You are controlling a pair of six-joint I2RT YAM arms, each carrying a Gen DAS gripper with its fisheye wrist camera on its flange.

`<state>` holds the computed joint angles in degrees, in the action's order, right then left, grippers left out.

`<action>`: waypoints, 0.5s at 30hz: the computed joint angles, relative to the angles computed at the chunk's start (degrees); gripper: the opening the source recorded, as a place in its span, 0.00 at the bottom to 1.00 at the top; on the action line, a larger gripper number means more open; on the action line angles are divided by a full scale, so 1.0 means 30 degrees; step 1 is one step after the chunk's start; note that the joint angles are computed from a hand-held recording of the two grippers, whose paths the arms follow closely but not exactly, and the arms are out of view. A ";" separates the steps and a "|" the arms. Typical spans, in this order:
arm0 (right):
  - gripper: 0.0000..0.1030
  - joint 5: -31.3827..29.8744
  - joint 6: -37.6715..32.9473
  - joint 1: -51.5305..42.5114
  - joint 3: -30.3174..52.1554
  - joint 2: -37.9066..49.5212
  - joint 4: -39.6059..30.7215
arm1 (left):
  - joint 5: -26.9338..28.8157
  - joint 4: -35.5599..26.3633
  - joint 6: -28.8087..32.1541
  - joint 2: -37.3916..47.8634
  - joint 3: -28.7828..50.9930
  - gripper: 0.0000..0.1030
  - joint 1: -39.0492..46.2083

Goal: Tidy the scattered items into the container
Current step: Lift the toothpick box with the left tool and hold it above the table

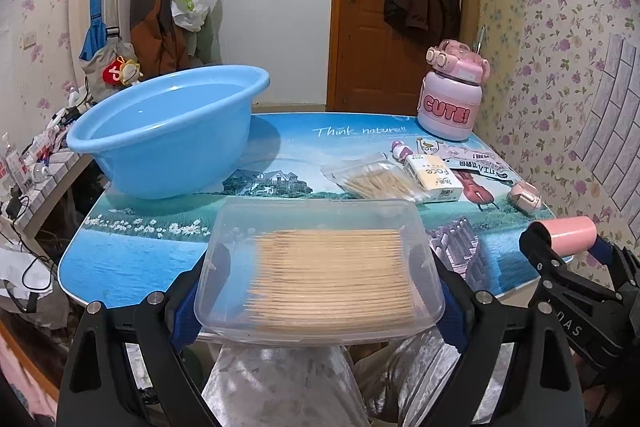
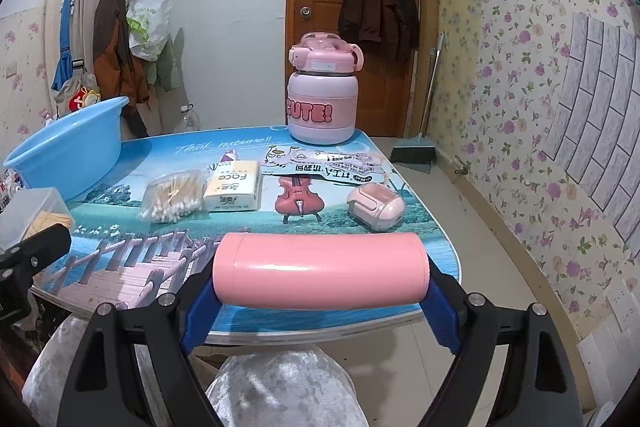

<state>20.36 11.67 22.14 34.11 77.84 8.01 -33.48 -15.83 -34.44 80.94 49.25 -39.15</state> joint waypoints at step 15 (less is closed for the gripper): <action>0.85 -0.0262 0.0009 -0.0228 0.0041 0.0139 0.0050 | 0.0199 0.0107 -0.0034 0.0200 -0.0043 0.89 0.0109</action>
